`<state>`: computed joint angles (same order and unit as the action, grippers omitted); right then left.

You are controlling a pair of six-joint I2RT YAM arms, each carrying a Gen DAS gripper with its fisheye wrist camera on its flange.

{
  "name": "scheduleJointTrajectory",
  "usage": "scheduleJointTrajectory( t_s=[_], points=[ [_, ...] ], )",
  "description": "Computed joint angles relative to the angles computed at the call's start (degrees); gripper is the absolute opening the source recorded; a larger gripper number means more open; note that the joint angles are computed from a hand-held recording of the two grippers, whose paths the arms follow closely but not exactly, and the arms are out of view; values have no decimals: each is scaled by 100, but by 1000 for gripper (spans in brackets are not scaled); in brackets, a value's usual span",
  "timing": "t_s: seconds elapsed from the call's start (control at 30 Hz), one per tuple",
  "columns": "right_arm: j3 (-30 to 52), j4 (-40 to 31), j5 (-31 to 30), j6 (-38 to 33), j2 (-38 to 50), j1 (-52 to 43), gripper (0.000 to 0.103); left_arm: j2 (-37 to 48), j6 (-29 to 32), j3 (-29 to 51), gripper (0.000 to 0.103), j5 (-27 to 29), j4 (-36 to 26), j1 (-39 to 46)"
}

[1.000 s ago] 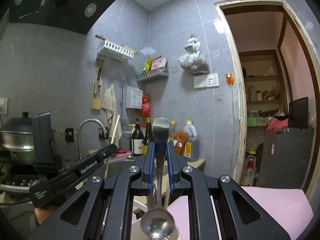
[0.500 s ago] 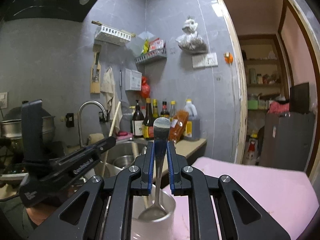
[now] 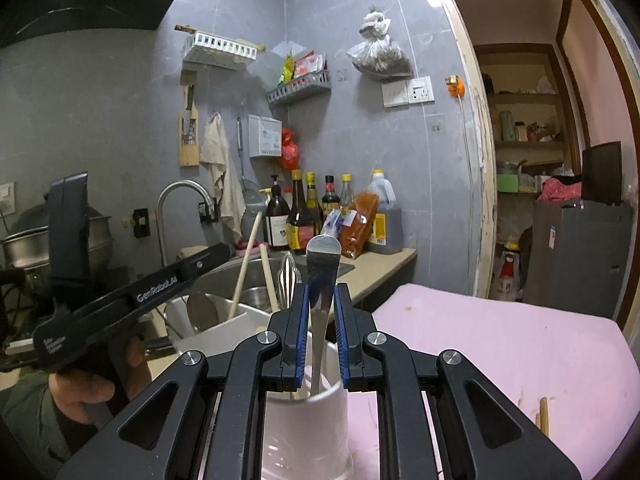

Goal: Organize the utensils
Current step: 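Open the right gripper to drop the spoon into the holder while the left releases the chopstick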

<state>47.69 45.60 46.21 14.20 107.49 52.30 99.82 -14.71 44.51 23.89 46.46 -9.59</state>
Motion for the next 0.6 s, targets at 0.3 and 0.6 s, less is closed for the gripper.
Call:
scheduleJointTrajectory(
  t_s=[0.3,0.6],
  points=[
    [-132,-6,41,19,-154,128,13,-568,-95,-319,4,308,-263,119],
    [-768,561,661,-291,-918,439,35,-1487,92,-511,18,494,-969,-56]
  ],
)
